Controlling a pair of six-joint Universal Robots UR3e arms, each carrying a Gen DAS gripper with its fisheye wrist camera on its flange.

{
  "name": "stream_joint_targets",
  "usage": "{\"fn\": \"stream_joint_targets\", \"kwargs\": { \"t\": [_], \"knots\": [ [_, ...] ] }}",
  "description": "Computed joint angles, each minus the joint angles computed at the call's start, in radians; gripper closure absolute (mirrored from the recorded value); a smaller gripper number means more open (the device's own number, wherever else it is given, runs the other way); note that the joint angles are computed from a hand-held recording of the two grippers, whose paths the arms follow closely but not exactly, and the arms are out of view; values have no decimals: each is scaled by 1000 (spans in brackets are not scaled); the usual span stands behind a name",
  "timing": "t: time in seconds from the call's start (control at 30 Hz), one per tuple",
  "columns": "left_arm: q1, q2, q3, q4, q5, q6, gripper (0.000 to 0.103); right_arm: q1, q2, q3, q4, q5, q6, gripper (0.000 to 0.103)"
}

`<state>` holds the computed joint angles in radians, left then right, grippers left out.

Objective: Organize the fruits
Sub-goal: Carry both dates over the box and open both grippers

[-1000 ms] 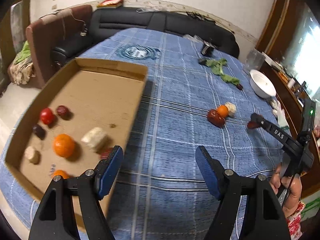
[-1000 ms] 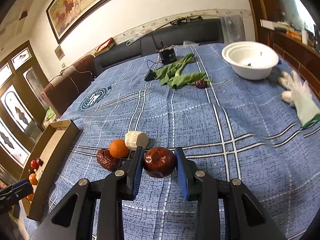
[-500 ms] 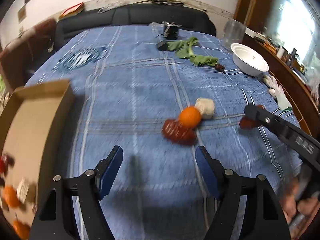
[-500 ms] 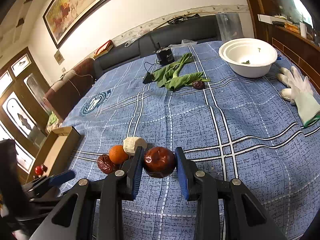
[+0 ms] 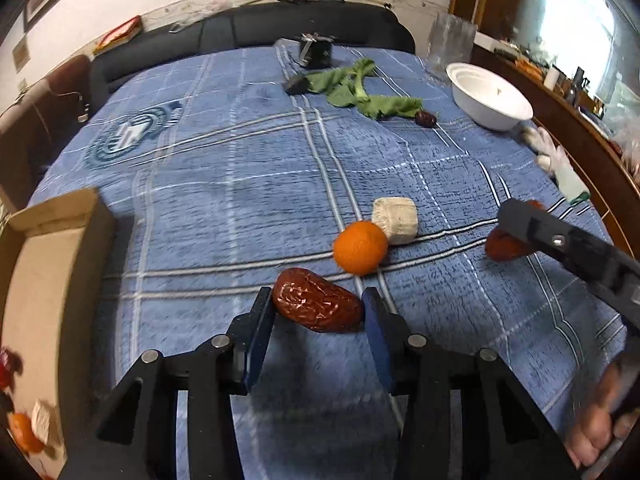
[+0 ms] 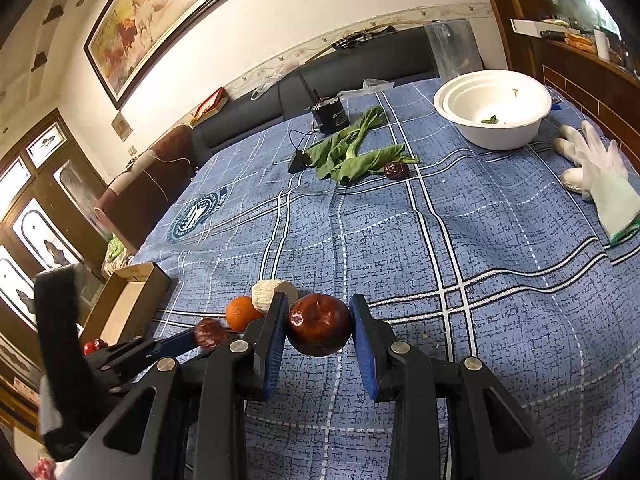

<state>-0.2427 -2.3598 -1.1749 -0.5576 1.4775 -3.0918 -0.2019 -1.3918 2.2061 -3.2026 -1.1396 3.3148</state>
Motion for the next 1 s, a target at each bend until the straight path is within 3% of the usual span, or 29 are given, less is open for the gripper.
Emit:
{"fn": "stream_joint_targets", "kwargs": {
  "t": [0.37, 0.63, 0.8, 1.0],
  "knots": [
    [209, 486, -615, 222, -117, -56, 60, 50, 7, 6, -29, -56, -3, 69],
    [448, 749, -928, 271, -196, 22, 59, 137, -2, -8, 0, -90, 14, 69],
    [577, 786, -911, 189, -214, 109, 59, 256, -24, -90, 81, -97, 43, 68],
    [644, 591, -626, 16, -203, 151, 59, 478, 117, -405, 242, -136, 56, 68]
  ]
}}
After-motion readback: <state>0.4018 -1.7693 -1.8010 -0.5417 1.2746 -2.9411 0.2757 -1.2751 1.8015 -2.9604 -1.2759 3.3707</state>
